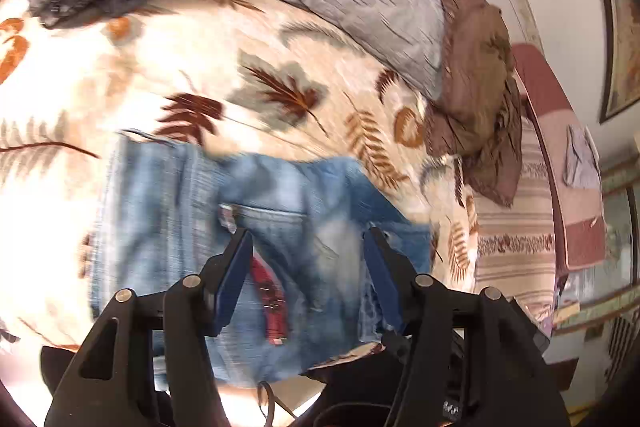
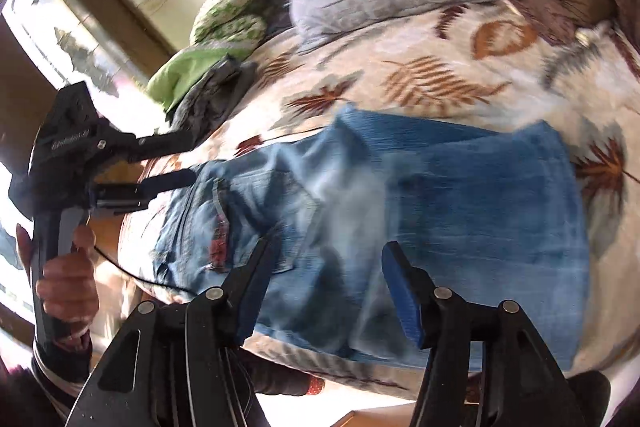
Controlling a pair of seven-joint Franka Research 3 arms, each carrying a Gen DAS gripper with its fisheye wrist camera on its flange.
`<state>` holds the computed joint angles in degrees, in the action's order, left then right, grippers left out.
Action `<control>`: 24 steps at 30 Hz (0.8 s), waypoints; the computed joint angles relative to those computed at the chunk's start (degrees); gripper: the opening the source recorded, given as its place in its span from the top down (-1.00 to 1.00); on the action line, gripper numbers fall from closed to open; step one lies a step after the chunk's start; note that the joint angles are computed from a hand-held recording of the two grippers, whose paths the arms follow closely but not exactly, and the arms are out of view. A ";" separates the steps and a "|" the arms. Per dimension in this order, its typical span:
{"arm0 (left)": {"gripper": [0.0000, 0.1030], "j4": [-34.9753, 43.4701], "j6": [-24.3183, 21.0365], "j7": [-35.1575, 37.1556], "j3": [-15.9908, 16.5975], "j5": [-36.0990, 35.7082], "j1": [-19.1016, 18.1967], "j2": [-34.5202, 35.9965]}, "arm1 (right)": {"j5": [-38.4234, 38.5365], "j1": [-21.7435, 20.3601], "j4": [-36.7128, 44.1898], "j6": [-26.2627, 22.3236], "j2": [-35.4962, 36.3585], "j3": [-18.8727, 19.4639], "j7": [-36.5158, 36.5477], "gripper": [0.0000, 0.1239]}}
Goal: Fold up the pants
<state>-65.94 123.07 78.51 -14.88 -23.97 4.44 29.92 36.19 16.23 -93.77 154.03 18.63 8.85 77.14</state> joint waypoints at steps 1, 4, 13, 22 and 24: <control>-0.22 -1.28 0.22 -0.41 0.78 0.00 1.01 -0.81 | -2.47 1.41 2.01 -0.82 1.04 0.19 -0.37 0.03; -0.25 -4.71 -0.56 0.16 1.75 -2.04 4.70 -2.11 | -9.58 5.83 7.45 -2.19 4.08 0.43 -0.91 0.00; -0.27 -0.53 -10.22 4.98 0.20 -8.88 10.61 5.00 | -27.61 16.53 13.56 -2.34 9.72 -3.41 3.87 -0.13; -0.44 12.38 -16.14 3.93 -3.12 -13.92 11.75 15.47 | -50.95 28.01 19.41 0.98 17.57 -14.39 16.35 -0.39; -0.47 16.45 -17.89 3.14 -3.66 -13.46 11.27 18.16 | -54.01 29.16 21.90 1.05 19.68 -15.44 17.93 -0.34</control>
<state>-49.49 105.18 81.65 -18.53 -37.43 15.71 48.08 -17.82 45.39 -71.86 155.08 38.31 -6.59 95.07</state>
